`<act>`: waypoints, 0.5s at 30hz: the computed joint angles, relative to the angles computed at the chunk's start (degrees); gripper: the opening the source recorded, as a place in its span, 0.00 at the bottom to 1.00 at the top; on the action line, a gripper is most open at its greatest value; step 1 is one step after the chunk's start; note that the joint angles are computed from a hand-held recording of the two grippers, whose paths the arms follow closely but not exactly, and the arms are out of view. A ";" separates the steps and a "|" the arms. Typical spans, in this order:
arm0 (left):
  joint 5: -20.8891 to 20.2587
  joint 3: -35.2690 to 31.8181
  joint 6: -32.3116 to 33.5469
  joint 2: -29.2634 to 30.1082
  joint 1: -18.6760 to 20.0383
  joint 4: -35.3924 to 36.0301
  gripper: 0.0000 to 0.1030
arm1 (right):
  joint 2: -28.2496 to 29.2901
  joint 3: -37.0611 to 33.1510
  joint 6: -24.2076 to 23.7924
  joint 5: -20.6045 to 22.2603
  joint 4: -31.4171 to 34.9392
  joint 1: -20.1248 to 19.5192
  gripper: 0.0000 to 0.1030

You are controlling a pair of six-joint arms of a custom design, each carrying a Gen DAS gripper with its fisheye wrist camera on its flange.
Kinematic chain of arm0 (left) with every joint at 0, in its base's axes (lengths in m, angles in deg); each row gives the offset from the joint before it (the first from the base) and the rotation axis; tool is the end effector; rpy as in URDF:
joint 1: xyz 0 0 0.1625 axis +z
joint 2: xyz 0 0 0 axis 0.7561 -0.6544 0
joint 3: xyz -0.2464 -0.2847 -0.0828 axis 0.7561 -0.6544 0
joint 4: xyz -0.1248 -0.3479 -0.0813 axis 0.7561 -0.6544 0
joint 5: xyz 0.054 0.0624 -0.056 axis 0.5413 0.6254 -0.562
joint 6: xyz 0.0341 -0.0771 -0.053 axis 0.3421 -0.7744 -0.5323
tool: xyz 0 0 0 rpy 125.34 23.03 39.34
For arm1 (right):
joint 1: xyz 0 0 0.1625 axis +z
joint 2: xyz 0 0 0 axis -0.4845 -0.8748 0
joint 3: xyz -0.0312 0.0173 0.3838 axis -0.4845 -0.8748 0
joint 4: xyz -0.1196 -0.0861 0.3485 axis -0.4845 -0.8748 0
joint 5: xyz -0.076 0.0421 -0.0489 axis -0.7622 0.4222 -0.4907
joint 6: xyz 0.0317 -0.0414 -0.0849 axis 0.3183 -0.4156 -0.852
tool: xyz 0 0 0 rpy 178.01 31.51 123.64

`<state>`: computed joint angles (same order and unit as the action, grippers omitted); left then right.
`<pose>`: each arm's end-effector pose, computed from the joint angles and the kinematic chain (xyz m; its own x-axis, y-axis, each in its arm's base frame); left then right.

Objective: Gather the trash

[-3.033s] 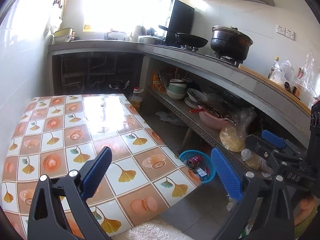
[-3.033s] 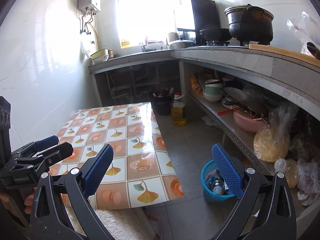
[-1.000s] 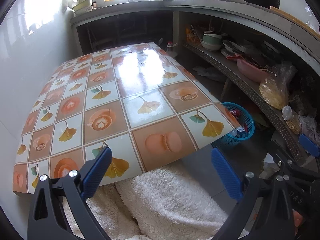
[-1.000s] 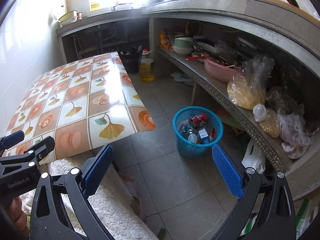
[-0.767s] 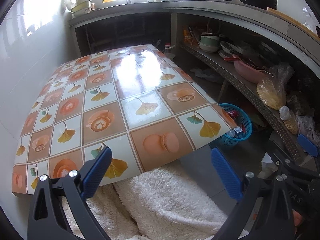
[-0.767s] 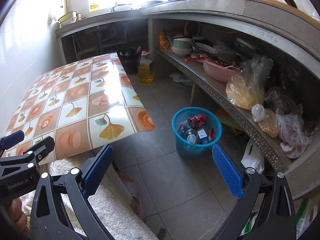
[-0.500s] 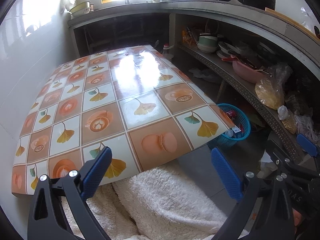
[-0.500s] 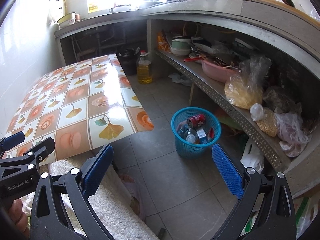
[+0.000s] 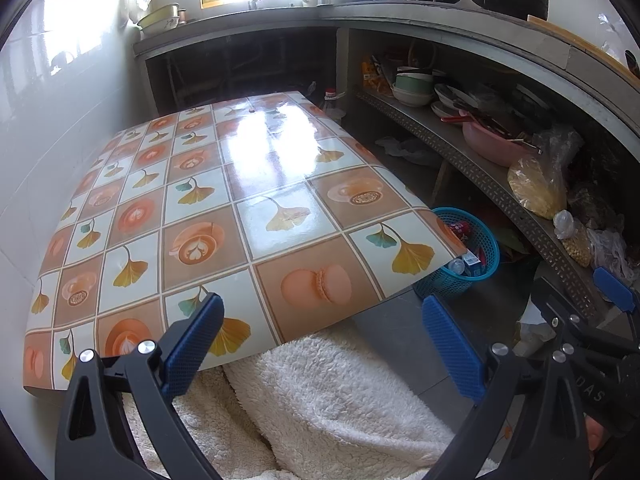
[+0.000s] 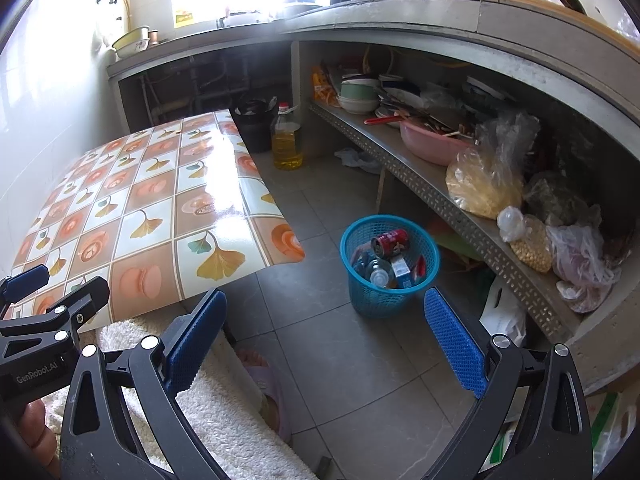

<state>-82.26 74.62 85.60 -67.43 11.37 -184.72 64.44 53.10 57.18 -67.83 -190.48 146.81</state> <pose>-0.1512 -0.6876 0.3501 -0.6951 0.1163 -0.7094 0.5434 0.7311 -0.4126 0.3963 -0.6417 0.1071 -0.6999 0.1355 0.7013 -0.4559 0.6711 -0.5846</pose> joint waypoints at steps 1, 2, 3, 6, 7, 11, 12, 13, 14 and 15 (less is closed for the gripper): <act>0.05 -0.02 -0.06 -0.01 -0.07 0.10 0.95 | 0.04 -0.05 -0.07 0.02 -0.06 -0.01 0.92; 0.05 0.01 -0.10 -0.02 -0.08 0.09 0.95 | 0.04 -0.05 -0.07 0.02 -0.06 -0.01 0.92; 0.05 0.06 -0.10 -0.03 -0.09 -0.01 0.95 | 0.00 -0.01 -0.07 0.01 -0.06 -0.02 0.92; 0.08 0.09 -0.03 -0.04 -0.11 -0.07 0.95 | 0.04 -0.01 -0.14 0.05 -0.19 -0.03 0.92; 0.08 0.08 -0.06 -0.02 -0.10 -0.05 0.95 | 0.00 0.03 -0.06 0.05 -0.11 -0.04 0.92; 0.11 0.13 -0.10 -0.02 -0.12 -0.10 0.95 | -0.03 0.03 0.01 0.03 0.10 -0.01 0.92; 0.14 0.13 -0.10 -0.01 -0.12 -0.07 0.95 | 0.00 0.02 0.03 0.05 0.00 0.00 0.92; 0.12 0.12 -0.10 -0.01 -0.09 -0.06 0.95 | 0.02 -0.02 0.04 0.04 0.02 0.00 0.92; 0.09 0.13 -0.14 -0.04 -0.10 -0.01 0.95 | 0.01 -0.02 -0.02 0.03 -0.03 0.00 0.92; 0.12 0.14 -0.09 0.00 -0.10 -0.08 0.95 | 0.03 -0.02 -0.07 -0.02 -0.08 0.01 0.92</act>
